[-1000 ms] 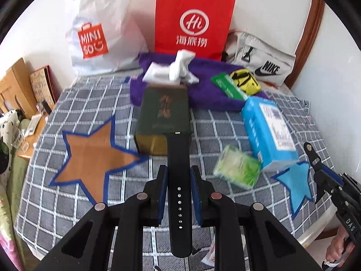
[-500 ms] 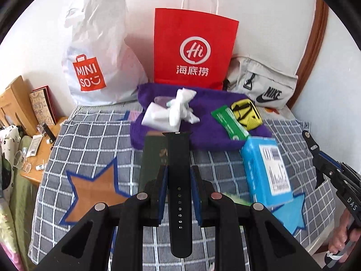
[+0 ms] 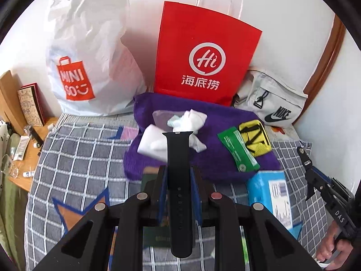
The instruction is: Organize soft objects
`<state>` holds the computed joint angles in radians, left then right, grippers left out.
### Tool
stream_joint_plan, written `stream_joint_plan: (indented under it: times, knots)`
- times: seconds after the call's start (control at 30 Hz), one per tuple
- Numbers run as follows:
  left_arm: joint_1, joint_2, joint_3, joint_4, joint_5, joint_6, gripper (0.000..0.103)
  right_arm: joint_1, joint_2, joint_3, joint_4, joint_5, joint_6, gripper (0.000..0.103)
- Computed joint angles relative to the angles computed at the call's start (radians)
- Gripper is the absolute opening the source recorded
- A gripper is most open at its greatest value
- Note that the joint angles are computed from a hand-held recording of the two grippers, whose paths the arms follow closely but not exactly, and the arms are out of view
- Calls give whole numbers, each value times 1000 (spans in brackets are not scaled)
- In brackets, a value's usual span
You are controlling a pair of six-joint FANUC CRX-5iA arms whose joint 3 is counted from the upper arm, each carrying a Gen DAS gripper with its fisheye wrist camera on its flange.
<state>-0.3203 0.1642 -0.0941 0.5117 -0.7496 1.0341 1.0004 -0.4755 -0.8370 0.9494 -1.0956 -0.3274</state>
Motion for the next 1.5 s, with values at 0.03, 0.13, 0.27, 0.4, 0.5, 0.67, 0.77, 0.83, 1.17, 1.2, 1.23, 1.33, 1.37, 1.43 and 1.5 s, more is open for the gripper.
stream_joint_plan:
  times: [0.03, 0.13, 0.27, 0.4, 0.5, 0.67, 0.77, 0.83, 1.17, 1.2, 1.23, 1.33, 1.37, 1.43, 1.5]
  knots:
    - [-4, 20, 20, -1, 0, 9, 20, -32, 9, 1, 1, 29, 16, 19]
    - [-11, 65, 70, -4, -4, 25, 20, -94, 33, 7, 0, 86, 55, 19]
    - [-21, 124, 134, -11, -7, 35, 20, -186, 63, 9, 12, 179, 97, 19]
    - [-27, 180, 195, -11, -13, 48, 20, -275, 98, 18, 10, 274, 138, 19]
    - [-27, 218, 236, -9, -24, 62, 20, -349, 127, 29, 0, 363, 174, 19]
    - [-29, 280, 303, -9, -32, 94, 20, -435, 195, 56, -32, 456, 240, 19]
    - [-34, 324, 358, -25, -54, 128, 20, -469, 234, 82, -88, 495, 305, 19]
    - [-38, 355, 391, -33, -69, 147, 20, -484, 258, 95, -111, 507, 337, 19]
    - [-42, 423, 433, -3, -103, 138, 20, -516, 327, 165, -319, 533, 520, 19]
    - [-43, 424, 433, -2, -103, 137, 20, -517, 328, 165, -313, 530, 514, 19]
    - [-43, 425, 436, -3, -106, 136, 20, -518, 330, 166, -311, 526, 513, 20]
    - [-43, 430, 441, 3, -110, 131, 20, -521, 342, 181, -337, 512, 532, 20]
    - [-42, 432, 443, 8, -115, 128, 20, -522, 344, 185, -350, 512, 542, 20]
    - [-39, 438, 449, 18, -129, 125, 20, -524, 343, 186, -359, 515, 550, 23]
    - [-39, 437, 448, 17, -127, 122, 20, -528, 339, 178, -341, 525, 528, 34]
